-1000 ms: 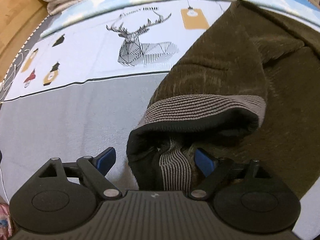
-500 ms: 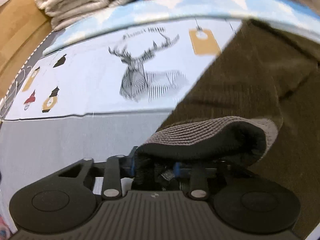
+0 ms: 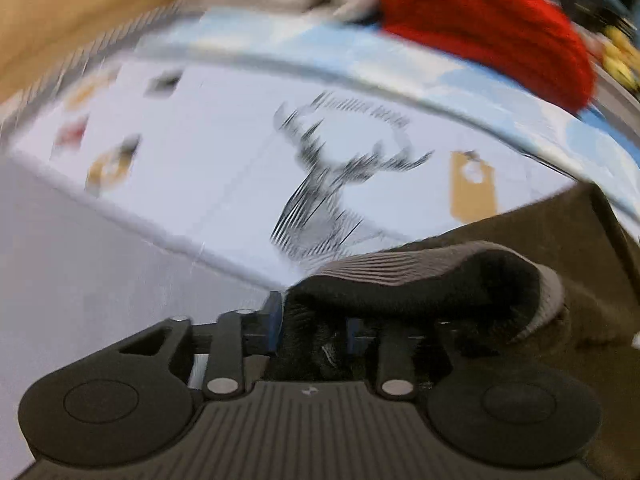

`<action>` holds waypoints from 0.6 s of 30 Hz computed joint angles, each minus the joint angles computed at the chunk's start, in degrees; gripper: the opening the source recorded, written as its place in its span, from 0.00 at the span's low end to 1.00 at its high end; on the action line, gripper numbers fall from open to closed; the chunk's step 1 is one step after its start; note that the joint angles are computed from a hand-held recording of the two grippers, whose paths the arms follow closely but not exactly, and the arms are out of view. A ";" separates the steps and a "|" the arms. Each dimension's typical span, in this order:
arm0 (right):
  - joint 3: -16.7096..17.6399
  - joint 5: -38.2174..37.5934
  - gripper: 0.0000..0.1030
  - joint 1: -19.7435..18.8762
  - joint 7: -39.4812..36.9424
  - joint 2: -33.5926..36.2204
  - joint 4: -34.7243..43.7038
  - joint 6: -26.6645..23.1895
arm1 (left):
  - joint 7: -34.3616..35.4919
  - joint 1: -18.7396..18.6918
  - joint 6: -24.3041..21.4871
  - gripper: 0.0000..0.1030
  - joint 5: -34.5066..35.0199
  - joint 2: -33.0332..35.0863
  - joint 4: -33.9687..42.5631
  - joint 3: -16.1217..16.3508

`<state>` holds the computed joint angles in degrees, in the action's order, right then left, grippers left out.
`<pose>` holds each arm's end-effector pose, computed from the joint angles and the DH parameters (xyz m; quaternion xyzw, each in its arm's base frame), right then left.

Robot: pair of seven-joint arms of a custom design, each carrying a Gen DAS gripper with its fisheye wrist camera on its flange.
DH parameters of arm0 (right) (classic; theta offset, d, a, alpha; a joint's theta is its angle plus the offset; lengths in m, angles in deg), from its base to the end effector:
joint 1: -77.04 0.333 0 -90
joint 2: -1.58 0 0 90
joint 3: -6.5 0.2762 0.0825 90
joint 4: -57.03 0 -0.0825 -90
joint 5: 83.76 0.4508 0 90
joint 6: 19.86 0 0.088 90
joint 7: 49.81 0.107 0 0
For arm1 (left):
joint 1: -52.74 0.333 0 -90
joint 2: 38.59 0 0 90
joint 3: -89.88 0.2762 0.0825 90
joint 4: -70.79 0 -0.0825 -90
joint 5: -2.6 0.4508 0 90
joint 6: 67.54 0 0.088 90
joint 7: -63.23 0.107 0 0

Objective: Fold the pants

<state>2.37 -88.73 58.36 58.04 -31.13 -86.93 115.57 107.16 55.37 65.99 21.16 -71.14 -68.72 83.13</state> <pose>0.4557 -0.1921 0.4612 -0.4310 0.8776 -0.1650 0.1296 0.5025 -0.0321 0.5005 -0.8414 0.4624 -0.1494 0.2365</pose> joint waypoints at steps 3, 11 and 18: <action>-4.00 6.89 0.17 1.75 -2.29 1.09 1.33 -2.80 | -2.29 -0.79 -1.55 0.53 -7.00 -1.99 -1.18 3.01; -4.46 10.23 0.34 0.27 -7.56 -0.59 -0.39 1.92 | 0.25 -1.91 -9.07 0.62 -10.09 -15.18 -7.32 4.09; -5.75 12.50 0.51 -3.73 -4.73 0.24 -0.96 5.49 | 0.90 -4.02 -17.24 0.77 -10.70 -25.49 -11.97 2.53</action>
